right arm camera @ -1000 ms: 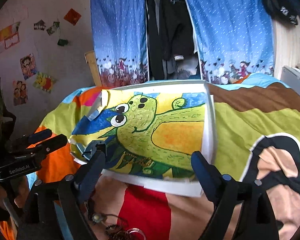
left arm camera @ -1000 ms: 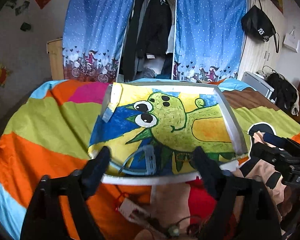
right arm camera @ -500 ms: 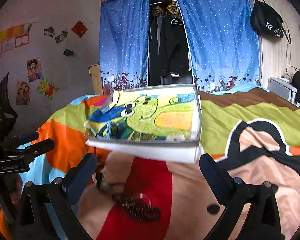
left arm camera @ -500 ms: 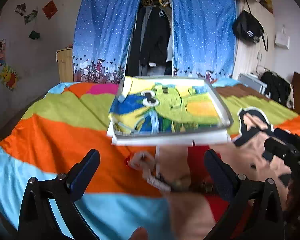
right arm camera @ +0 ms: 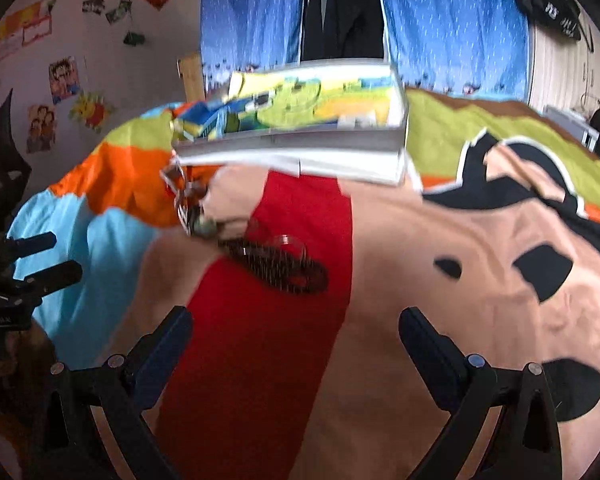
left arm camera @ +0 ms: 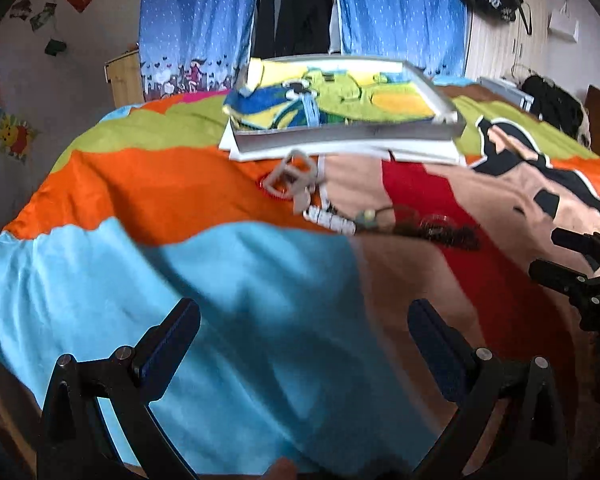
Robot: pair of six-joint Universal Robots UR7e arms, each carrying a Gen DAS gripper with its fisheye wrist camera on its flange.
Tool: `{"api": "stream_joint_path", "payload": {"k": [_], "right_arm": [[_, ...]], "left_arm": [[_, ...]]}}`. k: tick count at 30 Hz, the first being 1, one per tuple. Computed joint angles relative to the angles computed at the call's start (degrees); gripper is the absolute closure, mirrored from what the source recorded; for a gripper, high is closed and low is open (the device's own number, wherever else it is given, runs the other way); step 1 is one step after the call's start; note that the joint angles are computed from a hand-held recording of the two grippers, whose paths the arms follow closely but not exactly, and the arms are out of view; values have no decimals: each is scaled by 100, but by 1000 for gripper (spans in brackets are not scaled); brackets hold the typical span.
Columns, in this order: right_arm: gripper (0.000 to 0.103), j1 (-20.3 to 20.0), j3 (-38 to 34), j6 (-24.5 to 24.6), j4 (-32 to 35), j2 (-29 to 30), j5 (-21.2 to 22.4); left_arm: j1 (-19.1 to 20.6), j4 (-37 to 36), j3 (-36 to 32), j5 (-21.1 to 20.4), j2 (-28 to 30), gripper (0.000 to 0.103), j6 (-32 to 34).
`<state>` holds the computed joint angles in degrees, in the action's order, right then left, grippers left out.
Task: Organize jewelry
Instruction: 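Withdraw both tools from the tray back toward the remaining jewelry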
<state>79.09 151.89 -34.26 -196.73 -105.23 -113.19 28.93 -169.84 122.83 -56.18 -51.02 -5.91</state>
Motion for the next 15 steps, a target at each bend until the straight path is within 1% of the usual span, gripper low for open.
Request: {"api": "stream_joint_path", "payload": {"k": [5, 7, 12, 15], "right_arm": [[0, -208, -108, 16, 379, -67, 125], [0, -281, -167, -69, 516, -83, 206], [0, -518, -503, -411, 1214, -155, 512], [0, -604, -682, -569, 1412, -104, 586]], "left_arm": [[102, 69, -98, -219, 62, 1, 249], [152, -2, -215, -332, 160, 1, 477], [291, -107, -619, -628, 505, 1, 1120], [403, -48, -967, -873, 771, 1, 1485]]}}
